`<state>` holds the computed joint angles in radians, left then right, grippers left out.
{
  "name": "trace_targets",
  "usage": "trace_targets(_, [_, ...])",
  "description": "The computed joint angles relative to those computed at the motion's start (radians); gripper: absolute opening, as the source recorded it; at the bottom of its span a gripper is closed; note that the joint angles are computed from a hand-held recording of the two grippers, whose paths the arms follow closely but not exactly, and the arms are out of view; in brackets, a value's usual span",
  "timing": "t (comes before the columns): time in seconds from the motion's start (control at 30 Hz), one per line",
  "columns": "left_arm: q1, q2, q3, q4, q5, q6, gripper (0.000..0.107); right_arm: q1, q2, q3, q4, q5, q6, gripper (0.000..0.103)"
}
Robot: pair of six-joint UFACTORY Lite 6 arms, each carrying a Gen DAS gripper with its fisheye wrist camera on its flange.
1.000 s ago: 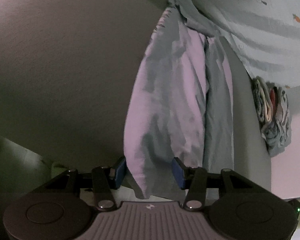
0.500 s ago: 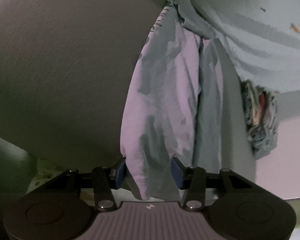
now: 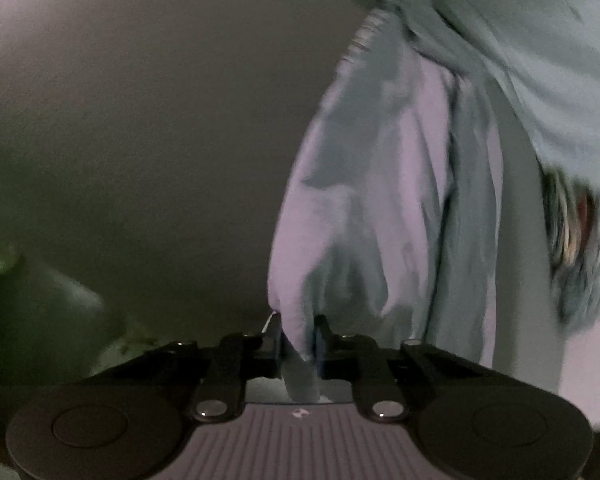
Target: Fold clothes
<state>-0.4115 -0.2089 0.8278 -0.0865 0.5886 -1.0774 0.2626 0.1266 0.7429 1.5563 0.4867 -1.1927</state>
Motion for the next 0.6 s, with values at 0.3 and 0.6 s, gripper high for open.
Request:
trace_targets(0.3, [0.003,-0.199,-0.071,-0.033,-0.023,-0.16,0.014,-0.232,-0.1,-0.139,0.082,0.283,-0.022,0.005])
trace_targets(0.6, [0.253,-0.132,-0.06,-0.463,0.007,0.21,0.013,-0.239,0.075,0.046,0.109,0.358,0.126,0.005])
